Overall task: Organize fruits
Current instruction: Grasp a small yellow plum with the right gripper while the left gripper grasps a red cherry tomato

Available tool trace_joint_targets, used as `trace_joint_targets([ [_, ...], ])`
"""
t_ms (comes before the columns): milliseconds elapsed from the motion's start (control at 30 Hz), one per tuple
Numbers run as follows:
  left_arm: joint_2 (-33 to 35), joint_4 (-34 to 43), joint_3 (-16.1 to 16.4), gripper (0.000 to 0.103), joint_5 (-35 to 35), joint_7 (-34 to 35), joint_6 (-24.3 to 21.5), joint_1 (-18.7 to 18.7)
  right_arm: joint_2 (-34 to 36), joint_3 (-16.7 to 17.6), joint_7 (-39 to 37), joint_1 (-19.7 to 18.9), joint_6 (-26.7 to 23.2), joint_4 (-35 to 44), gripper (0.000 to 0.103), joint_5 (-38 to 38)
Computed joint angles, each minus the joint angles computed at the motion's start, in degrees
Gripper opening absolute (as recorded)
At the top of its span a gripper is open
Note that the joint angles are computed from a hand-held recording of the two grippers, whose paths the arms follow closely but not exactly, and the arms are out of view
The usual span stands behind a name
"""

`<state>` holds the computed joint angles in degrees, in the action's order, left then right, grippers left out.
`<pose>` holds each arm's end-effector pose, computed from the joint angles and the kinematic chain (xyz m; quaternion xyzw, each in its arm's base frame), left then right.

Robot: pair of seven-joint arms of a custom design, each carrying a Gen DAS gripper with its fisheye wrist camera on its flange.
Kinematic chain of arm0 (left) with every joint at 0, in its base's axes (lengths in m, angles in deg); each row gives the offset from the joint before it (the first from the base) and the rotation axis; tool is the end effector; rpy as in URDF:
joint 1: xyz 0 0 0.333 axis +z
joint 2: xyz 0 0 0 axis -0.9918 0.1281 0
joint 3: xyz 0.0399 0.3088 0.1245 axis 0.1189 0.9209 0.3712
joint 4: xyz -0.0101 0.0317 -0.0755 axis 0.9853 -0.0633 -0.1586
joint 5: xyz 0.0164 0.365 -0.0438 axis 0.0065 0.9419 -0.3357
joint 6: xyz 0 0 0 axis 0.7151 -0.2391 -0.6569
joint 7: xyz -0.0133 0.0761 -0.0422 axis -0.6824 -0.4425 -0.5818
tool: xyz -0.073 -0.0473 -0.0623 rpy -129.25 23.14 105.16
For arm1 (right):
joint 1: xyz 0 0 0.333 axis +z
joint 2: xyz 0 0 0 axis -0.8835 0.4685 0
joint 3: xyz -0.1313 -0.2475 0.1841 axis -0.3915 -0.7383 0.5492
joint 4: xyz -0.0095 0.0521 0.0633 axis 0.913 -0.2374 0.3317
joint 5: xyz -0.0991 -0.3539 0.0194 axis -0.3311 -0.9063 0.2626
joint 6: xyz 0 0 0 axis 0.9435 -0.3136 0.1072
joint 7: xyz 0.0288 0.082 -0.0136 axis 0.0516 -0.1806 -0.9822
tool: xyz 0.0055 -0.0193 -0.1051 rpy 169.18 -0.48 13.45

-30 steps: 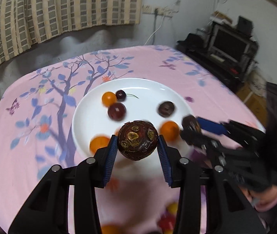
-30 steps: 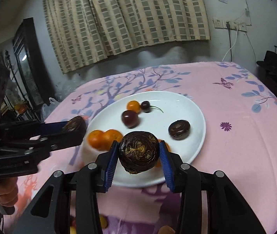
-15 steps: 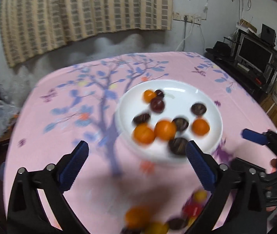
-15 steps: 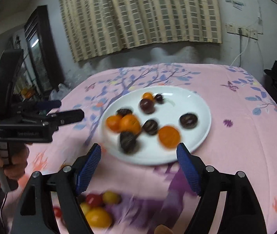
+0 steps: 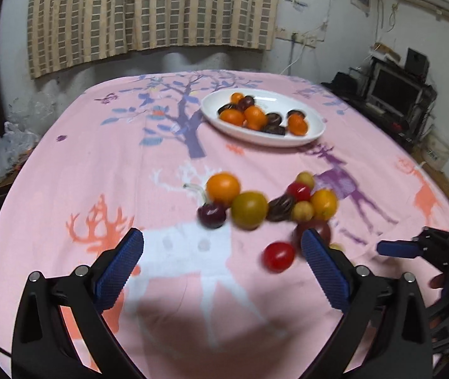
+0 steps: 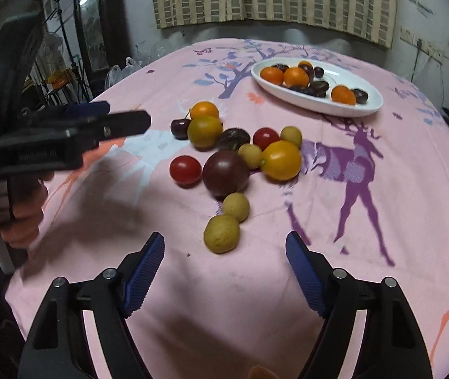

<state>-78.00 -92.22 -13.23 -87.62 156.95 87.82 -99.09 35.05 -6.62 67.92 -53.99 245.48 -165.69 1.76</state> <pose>0.4761 -0.1250 0.5000 -0.4381 0.8043 -0.3622 0.1733 0.3840 0.1996 0.4981 -0.6701 0.6670 -0.1888 0.2654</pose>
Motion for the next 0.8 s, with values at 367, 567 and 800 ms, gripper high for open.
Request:
trace_joint_targets([
  [367, -0.17, -0.67, 0.34, 0.098, -1.01, 0.97, 0.4, -0.1, 3.95, 0.27, 6.36, -0.05, -2.57, 2.72, 0.033, -4.47],
  [567, -0.37, -0.75, 0.58, 0.098, 0.9, 3.8, -5.21, -0.34, -1.79, 2.0, 12.61, -3.52, 4.05, -2.58, 0.027, -7.06],
  [800, 2.45, -0.27, -2.56, 0.063, 7.74, 1.71, -5.67, 0.54, -5.71, 3.01, 12.05, -5.65, 7.66, -6.64, 0.027, -1.59],
])
